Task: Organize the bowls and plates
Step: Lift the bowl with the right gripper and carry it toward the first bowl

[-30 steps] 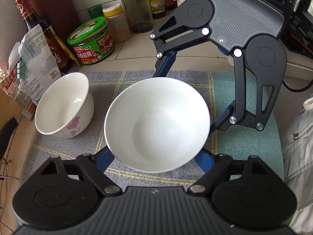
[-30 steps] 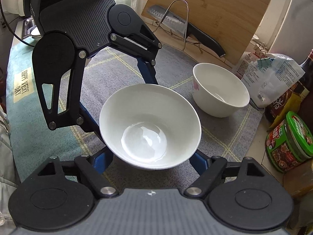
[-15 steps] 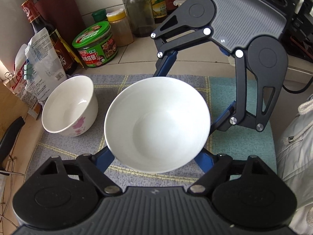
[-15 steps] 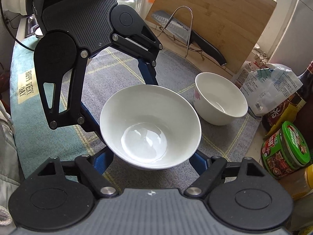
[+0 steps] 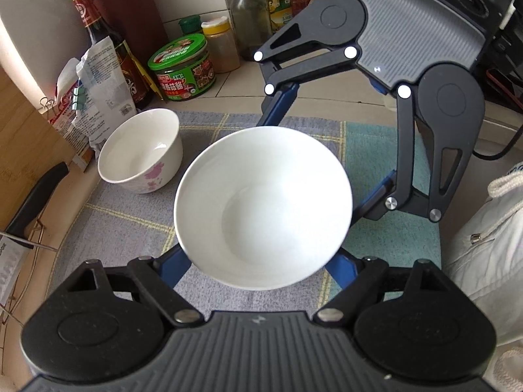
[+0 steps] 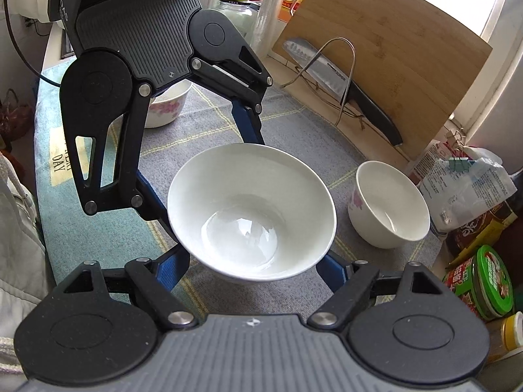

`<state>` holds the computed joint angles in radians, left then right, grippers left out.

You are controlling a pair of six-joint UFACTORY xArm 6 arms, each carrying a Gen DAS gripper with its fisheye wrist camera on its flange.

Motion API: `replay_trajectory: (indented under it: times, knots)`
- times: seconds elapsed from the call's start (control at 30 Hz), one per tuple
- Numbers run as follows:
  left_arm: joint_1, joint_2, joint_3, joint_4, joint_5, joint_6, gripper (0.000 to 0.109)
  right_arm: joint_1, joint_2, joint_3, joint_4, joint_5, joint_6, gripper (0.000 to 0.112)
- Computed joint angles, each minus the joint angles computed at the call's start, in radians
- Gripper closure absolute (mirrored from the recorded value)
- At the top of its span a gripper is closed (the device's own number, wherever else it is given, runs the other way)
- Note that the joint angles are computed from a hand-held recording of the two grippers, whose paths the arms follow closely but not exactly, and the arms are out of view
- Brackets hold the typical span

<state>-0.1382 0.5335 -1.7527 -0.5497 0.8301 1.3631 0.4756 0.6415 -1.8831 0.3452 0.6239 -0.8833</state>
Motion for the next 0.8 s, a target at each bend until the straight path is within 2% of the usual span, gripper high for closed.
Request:
replay_trajectory:
  times: [0.43, 0.8]
  knots:
    - [0.074, -0.162, 0.201, -0.05, -0.047, 0.043, 0.022, 0.076, 0.06, -0.13, -0.047, 0.048, 0.021, 0.025]
    - [0.143, -0.272, 0.33, -0.079, -0.086, 0.068, 0.022, 0.126, 0.225, -0.426, -0.066, 0.172, 0.027, 0.025]
